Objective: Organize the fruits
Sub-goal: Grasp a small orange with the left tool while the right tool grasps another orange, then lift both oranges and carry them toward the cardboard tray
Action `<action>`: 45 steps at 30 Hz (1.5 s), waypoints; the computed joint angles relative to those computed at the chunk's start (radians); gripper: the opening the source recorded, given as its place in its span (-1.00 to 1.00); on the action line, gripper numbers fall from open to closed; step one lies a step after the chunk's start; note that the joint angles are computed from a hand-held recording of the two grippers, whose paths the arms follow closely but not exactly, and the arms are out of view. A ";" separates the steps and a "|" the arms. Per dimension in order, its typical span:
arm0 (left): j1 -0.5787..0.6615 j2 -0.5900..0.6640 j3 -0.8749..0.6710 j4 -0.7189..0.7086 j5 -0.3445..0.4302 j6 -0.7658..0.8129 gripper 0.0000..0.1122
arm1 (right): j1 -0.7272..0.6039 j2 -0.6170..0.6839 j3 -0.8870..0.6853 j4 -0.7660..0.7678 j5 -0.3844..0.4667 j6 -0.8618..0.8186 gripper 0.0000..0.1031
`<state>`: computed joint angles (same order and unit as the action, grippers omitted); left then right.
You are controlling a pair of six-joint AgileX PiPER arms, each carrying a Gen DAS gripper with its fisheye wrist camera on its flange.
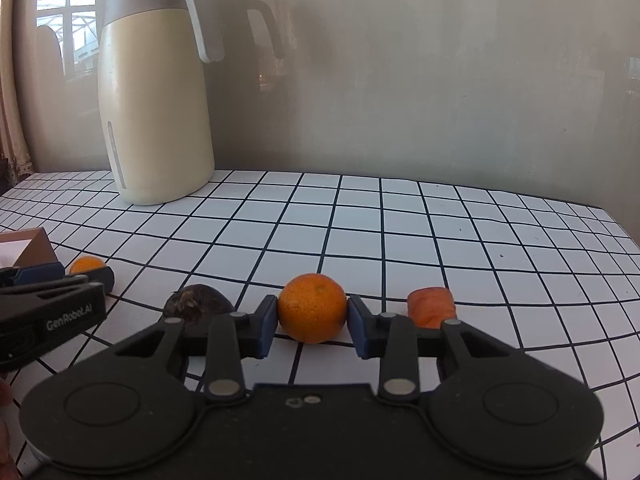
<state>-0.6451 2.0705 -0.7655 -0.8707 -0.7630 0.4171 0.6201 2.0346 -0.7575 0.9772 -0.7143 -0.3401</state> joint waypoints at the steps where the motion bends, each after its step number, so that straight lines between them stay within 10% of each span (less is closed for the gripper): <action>1: -0.001 -0.002 0.004 -0.003 -0.006 -0.009 -0.21 | 0.000 0.001 -0.002 -0.003 0.003 0.002 -0.43; 17: -0.047 0.026 -0.087 -0.247 0.007 0.260 -0.21 | -0.039 -0.020 0.053 -0.162 0.008 0.180 -0.44; 45: -0.118 -0.077 0.127 -0.092 -0.010 0.045 -0.36 | -0.002 -0.111 0.134 -0.103 0.028 0.105 -0.45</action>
<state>-0.7634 1.9934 -0.6388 -0.9632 -0.7734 0.4625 0.6178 1.9232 -0.6237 0.8743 -0.6858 -0.2352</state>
